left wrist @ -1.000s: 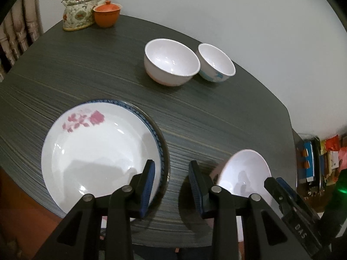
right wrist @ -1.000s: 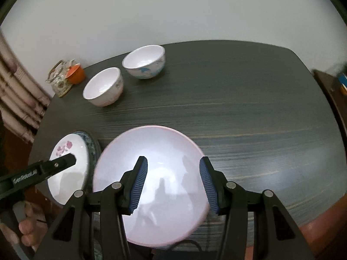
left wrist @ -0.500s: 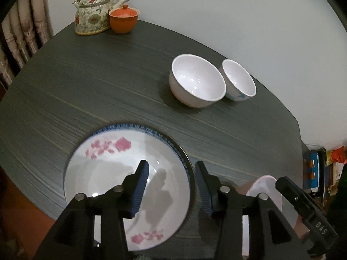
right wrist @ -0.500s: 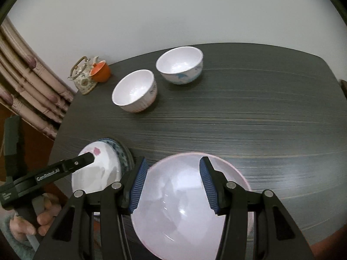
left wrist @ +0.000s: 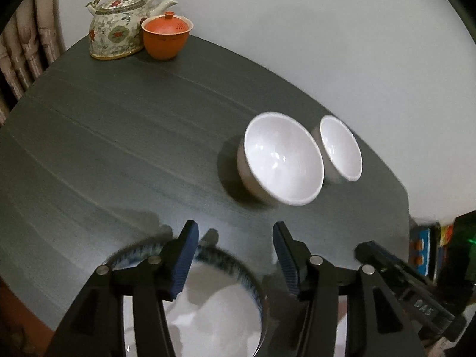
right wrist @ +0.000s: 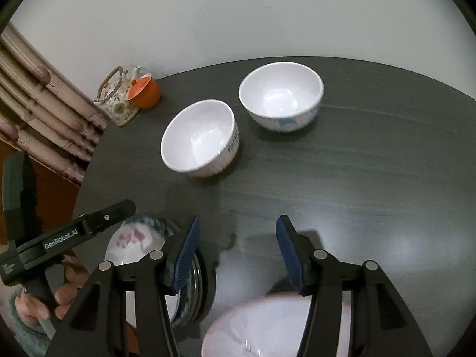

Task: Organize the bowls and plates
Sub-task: 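Move both tools to the rim of the large white text-printed bowl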

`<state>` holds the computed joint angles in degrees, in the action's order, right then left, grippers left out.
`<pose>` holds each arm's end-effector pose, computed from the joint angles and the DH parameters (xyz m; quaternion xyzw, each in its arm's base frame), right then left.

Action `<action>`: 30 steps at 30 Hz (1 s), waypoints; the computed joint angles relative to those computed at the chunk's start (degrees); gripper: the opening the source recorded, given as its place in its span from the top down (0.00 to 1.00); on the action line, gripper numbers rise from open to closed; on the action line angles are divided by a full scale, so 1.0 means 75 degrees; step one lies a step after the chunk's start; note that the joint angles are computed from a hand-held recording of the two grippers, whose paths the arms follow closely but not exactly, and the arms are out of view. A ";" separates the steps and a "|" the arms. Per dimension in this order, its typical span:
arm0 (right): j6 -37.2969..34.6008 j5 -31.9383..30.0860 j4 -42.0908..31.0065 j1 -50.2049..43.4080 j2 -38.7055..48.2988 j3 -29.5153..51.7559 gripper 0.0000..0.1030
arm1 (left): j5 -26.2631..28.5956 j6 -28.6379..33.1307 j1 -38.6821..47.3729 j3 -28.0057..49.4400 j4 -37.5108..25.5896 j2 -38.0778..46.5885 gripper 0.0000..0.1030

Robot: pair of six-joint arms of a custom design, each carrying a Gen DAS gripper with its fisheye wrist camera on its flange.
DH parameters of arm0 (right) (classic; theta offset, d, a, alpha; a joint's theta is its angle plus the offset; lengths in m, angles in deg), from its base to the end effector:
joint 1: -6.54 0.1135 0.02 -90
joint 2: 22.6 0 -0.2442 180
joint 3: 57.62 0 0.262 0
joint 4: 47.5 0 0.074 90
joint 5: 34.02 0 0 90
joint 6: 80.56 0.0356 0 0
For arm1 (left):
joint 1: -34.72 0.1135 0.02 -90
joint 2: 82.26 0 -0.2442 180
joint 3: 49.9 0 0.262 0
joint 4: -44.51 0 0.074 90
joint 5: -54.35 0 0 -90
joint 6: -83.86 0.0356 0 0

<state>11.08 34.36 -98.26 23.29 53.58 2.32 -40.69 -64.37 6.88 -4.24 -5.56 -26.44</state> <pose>0.2405 0.0861 0.1788 -0.1636 0.9493 0.2127 0.1639 0.1739 -0.0883 0.1743 -0.2640 0.9288 -0.1441 0.2166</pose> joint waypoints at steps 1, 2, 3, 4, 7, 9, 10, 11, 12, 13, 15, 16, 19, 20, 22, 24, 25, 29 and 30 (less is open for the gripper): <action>0.0058 0.0024 0.0061 0.0064 0.0449 0.0281 0.51 | 0.0067 0.0084 0.0148 -0.0008 0.0147 0.0073 0.48; 0.0088 -0.0003 0.0117 0.0087 0.0726 0.0449 0.51 | 0.0135 0.0221 0.0342 0.0017 0.0332 0.0220 0.48; 0.0112 -0.0039 0.0189 0.0113 0.1075 0.0662 0.51 | 0.0244 0.0447 0.0612 0.0110 0.0580 0.0500 0.48; 0.0107 -0.0025 0.0187 0.0145 0.1353 0.0852 0.51 | 0.0258 0.0525 0.0712 0.0066 0.0607 0.0443 0.48; 0.0027 -0.0164 0.0220 0.0206 0.2112 0.1358 0.51 | 0.0529 0.0858 0.1233 0.0152 0.1098 0.0919 0.48; 0.0078 -0.0285 0.0195 0.0215 0.2556 0.1698 0.51 | 0.0720 0.0946 0.1494 0.0160 0.1485 0.1291 0.48; 0.0120 -0.0339 0.0236 0.0192 0.2676 0.1783 0.51 | 0.0844 0.0986 0.1625 0.0183 0.1646 0.1508 0.48; 0.0162 -0.0371 0.0292 0.0198 0.2862 0.1918 0.51 | 0.1036 0.1056 0.1748 0.0156 0.1878 0.1675 0.48; 0.0236 -0.0314 0.0337 0.0225 0.3030 0.2046 0.51 | 0.1183 0.1145 0.1844 0.0139 0.2071 0.1823 0.48; 0.0303 -0.0320 0.0423 0.0235 0.3139 0.2105 0.51 | 0.1219 0.1209 0.1864 0.0171 0.2148 0.1953 0.48; 0.0341 -0.0346 0.0531 0.0285 0.3383 0.2259 0.51 | 0.1132 0.1296 0.1821 0.0246 0.2265 0.2192 0.48; 0.0372 -0.0289 0.0575 0.0325 0.3486 0.2321 0.51 | 0.1071 0.1310 0.1778 0.0277 0.2335 0.2319 0.48; 0.0469 -0.0257 0.0639 0.0391 0.3836 0.2549 0.50 | 0.1129 0.1464 0.1838 0.0459 0.2478 0.2793 0.48; 0.0460 -0.0215 0.0604 0.0420 0.3960 0.2656 0.50 | 0.1134 0.1509 0.1843 0.0492 0.2560 0.2913 0.49; 0.0497 -0.0100 0.0616 0.0494 0.4121 0.2800 0.50 | 0.1131 0.1614 0.1845 0.0593 0.2642 0.3148 0.49; 0.0509 0.0021 0.0670 0.0592 0.4285 0.2967 0.51 | 0.1143 0.1621 0.1860 0.0648 0.2741 0.3316 0.50; 0.0569 0.0112 0.0715 0.0637 0.4354 0.3033 0.51 | 0.1117 0.1617 0.1868 0.0687 0.2749 0.3390 0.50; 0.0704 0.0124 0.0883 0.0701 0.4567 0.3164 0.57 | 0.1030 0.1494 0.1814 0.0717 0.2932 0.3631 0.66; 0.0734 0.0172 0.0898 0.0723 0.4632 0.3199 0.61 | 0.1074 0.1458 0.1799 0.0714 0.2983 0.3668 0.71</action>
<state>16.59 35.65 -91.52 28.71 88.32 26.31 -32.63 -53.44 20.37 1.11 16.81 1.07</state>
